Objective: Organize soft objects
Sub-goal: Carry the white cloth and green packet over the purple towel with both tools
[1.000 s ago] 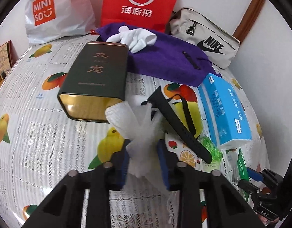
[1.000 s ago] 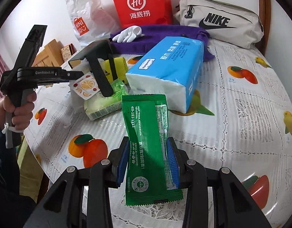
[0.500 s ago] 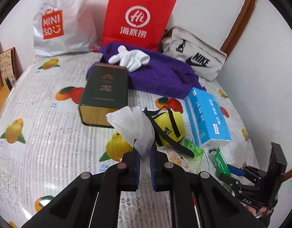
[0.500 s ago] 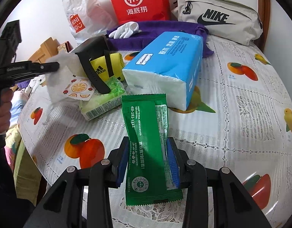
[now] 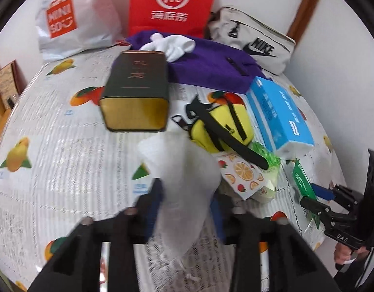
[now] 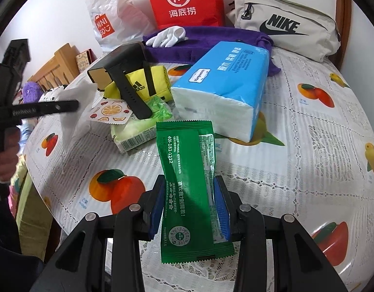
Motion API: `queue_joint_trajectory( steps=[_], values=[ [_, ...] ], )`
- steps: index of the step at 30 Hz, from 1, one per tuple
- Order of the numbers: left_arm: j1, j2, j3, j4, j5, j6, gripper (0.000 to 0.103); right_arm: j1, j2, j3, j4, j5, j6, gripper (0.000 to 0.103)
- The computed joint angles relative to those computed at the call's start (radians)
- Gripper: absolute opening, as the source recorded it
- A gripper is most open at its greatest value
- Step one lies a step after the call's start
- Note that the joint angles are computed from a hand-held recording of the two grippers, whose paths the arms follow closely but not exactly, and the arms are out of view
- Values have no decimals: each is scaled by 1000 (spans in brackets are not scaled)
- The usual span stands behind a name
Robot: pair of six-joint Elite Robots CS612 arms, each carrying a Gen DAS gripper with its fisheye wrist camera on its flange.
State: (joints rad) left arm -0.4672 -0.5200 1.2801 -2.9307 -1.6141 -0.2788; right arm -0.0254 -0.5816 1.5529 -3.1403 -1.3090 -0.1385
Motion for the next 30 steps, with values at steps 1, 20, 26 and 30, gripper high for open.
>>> queue_joint_trajectory(
  steps=[1,20,26,30],
  values=[
    [-1,0,2,-8,-3,8,48,0,-1,1,0,0,-3,39],
    [17,31,-31,-32,-25,-44,71,2,0,-17,26,-3,-12,40],
    [13,41,-51,10,-22,-14,29,5,3,-22,31,-15,-18,40],
    [14,31,-33,-15,-20,-7,22,5,6,-25,35,-22,-15,40]
  ],
)
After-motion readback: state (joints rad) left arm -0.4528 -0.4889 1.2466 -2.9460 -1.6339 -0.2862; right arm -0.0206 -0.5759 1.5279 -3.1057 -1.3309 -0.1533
